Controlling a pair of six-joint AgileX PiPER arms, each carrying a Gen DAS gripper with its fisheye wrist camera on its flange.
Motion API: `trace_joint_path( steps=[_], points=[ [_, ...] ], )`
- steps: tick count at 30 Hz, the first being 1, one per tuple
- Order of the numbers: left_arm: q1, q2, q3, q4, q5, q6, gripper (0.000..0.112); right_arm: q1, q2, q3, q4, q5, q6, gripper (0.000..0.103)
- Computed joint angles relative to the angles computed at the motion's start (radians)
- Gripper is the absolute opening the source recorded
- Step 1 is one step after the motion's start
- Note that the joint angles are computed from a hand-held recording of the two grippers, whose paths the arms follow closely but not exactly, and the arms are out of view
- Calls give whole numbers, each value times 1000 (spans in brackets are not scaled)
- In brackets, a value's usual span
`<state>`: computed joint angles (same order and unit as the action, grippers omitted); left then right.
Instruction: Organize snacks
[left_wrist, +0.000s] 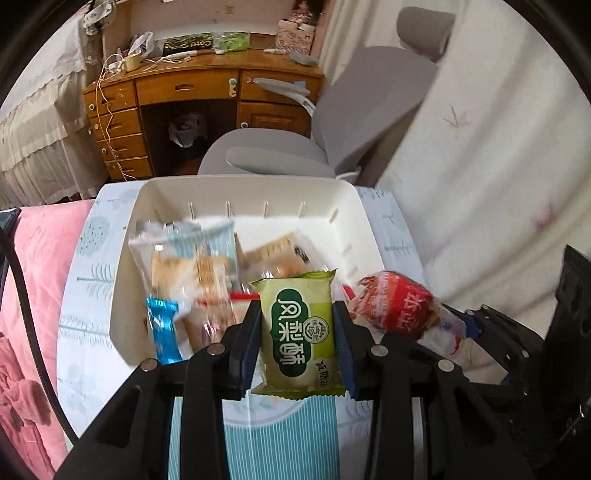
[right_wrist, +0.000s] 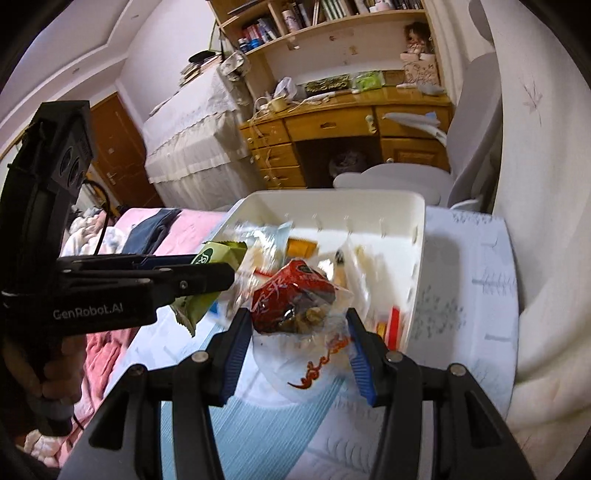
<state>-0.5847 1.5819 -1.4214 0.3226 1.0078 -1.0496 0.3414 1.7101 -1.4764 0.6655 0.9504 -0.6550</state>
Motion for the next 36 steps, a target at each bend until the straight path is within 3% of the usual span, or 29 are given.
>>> trace_joint_path(
  steps=[8,11,12,14,16,21,23,27,33,36],
  points=[
    [147,43,-65,-78,-75,159,36,59,100,-185,-197,-32,256,52],
    [176,65,-103,-95,-70,224,36,73,120,-218,-277,-40,355,55],
    [186,67,-109,-107,-72,247,38,79,125,-224,-302,-45,379,56],
    [208,62,-107,-144,-80,292,61,95,129,-229,-357,-56,448,62],
    [229,41,-83,-182,-93,328,71,102,130,-226,-379,-59,497,65],
    [261,-24,-10,-251,-68,388,74,148,102,-187,-453,-54,649,65],
    [272,-72,54,-269,-59,391,74,166,79,-158,-482,-59,703,66],
    [294,-186,190,-318,-35,391,74,211,9,-67,-549,-61,865,80],
    [316,-439,436,-362,31,327,74,294,-108,98,-571,-32,1094,81],
    [283,-565,525,-330,102,246,74,361,-174,183,-595,-10,1211,82]
  ],
)
